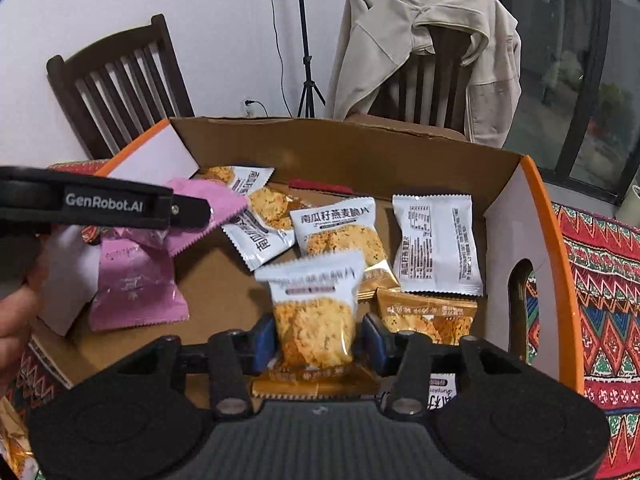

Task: Organize snacks
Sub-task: 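Carry both packets over the orange box and lower them inside, then open both grippers to release the packets into the box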

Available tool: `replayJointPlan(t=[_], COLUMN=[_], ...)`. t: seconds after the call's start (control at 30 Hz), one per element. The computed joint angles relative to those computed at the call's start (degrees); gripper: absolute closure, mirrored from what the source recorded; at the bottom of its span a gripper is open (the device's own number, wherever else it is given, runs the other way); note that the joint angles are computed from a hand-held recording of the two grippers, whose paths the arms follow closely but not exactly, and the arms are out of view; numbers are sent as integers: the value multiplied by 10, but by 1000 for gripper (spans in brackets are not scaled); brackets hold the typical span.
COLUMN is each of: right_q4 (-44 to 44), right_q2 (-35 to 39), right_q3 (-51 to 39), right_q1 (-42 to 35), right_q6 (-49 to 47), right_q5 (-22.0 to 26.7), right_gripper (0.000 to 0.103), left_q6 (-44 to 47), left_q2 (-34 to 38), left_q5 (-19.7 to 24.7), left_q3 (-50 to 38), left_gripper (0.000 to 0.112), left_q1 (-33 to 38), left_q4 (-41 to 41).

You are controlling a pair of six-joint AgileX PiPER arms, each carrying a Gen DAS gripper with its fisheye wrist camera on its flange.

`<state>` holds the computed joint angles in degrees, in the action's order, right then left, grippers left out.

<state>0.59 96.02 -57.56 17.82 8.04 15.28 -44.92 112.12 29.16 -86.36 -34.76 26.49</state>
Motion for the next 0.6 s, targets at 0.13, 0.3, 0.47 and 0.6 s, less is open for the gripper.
replayJointPlan(t=[0.13, 0.3, 0.47, 0.6], right_q4=[-10, -54, -96, -134], right_q2=[-16, -59, -138, -210], right_q3=[-2, 4, 26, 44], right_q1=[7, 21, 40, 66], right_q6=[5, 47, 86, 125], right_q5=[17, 41, 81, 126], right_gripper=[38, 36, 28, 27], left_q6=[3, -4, -31, -54], left_q2=[-19, -77, -157, -225], left_q5=[6, 14, 38, 77], left_q3=[15, 57, 105, 135], left_gripper=[42, 42, 41, 40], left_q1=[-8, -18, -44, -80], left_q4=[13, 21, 52, 79])
